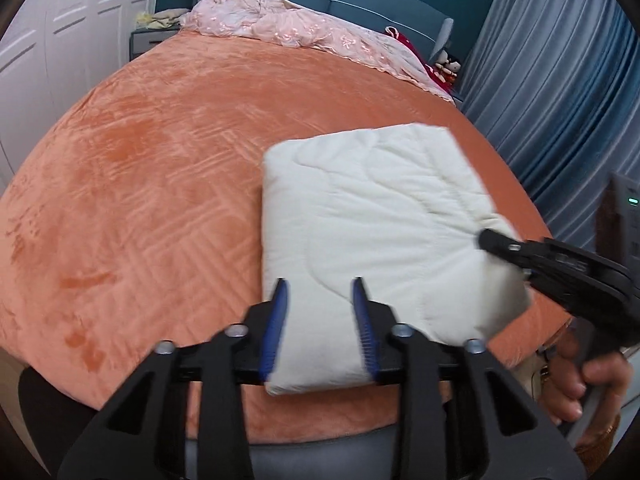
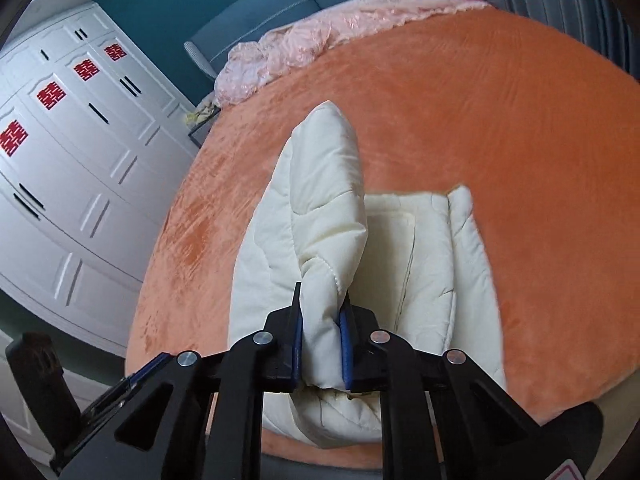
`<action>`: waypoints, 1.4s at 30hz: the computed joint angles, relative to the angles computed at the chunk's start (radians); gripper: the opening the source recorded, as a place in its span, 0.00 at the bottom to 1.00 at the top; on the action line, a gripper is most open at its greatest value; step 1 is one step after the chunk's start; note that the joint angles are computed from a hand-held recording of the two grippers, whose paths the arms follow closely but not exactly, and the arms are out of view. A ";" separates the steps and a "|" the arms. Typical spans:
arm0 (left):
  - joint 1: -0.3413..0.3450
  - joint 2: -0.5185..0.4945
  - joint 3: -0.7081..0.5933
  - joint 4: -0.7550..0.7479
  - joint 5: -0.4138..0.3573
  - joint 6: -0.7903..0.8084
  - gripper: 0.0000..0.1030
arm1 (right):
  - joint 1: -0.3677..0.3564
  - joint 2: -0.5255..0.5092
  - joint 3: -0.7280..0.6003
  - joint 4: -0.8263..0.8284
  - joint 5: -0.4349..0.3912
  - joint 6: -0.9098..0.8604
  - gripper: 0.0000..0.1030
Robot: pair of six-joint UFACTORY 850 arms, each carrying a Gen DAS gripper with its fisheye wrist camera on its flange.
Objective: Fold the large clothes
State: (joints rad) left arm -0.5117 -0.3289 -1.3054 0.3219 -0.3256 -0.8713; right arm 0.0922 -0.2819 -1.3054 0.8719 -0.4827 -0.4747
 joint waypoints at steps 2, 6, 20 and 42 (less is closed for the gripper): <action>0.006 -0.016 -0.024 -0.062 -0.009 0.064 0.11 | -0.008 0.033 0.028 -0.109 0.040 0.071 0.13; -0.009 -0.069 -0.076 -0.216 -0.013 0.209 0.01 | -0.053 0.029 0.071 -0.223 0.018 0.180 0.13; -0.067 -0.232 -0.204 -0.197 -0.129 0.196 0.00 | -0.079 -0.062 0.140 -0.206 0.049 0.161 0.14; -0.033 -0.221 -0.296 -0.124 -0.133 0.145 0.00 | -0.115 0.012 0.081 -0.054 0.028 0.130 0.32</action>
State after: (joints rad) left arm -0.5448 -0.5501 -1.6015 0.1975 -0.4590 -0.7260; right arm -0.0229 -0.2698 -1.2239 0.8176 -0.4542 -0.3450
